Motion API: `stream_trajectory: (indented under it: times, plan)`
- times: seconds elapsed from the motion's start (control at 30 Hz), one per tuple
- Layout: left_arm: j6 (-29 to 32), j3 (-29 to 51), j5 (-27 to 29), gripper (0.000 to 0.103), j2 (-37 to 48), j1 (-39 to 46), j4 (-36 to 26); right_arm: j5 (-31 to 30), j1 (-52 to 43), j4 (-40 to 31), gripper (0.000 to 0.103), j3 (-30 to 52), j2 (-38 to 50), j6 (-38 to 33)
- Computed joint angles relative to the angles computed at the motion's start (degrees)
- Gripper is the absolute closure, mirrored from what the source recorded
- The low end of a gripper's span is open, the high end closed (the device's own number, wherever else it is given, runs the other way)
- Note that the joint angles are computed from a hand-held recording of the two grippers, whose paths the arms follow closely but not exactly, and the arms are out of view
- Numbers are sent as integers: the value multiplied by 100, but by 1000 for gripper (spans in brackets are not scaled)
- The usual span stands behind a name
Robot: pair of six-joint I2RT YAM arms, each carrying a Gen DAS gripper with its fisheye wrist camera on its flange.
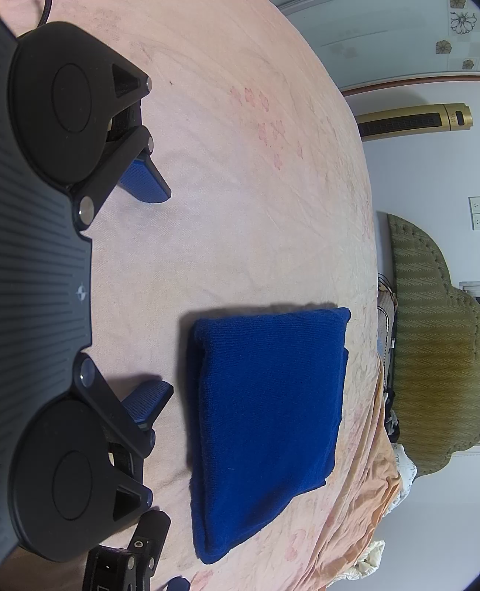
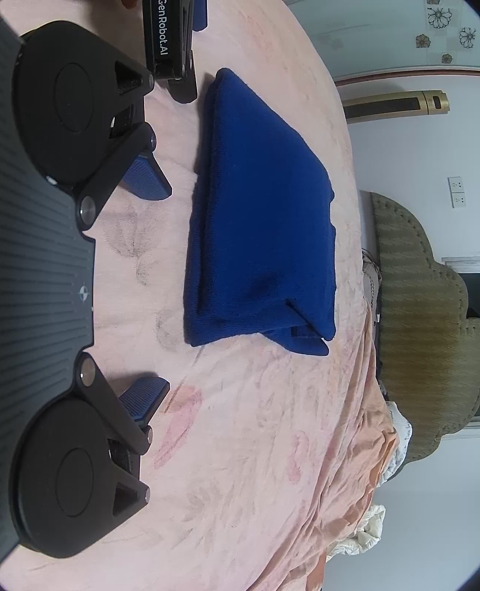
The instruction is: Fold small clothes
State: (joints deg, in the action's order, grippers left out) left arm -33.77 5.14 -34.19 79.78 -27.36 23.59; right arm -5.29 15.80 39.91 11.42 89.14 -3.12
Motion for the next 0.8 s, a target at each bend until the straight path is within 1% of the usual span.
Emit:
stream_trajectory:
  times: [0.13, 0.67, 0.73, 0.8]
  plan:
    - [0, 8, 2, 0, 15, -10, -4, -167, -51, -67, 0, 12, -6, -28]
    - [-2, 7, -6, 0, 27, -29, -6, -127, 2, -156, 0, 34, -32, -71]
    - [-21, 36, -43, 0, 17, -62, -82, -67, 52, -164, 0, 42, -26, -86]
    - [-78, 108, -106, 0, -58, -115, -325, -14, 107, -218, 0, 63, -42, -149]
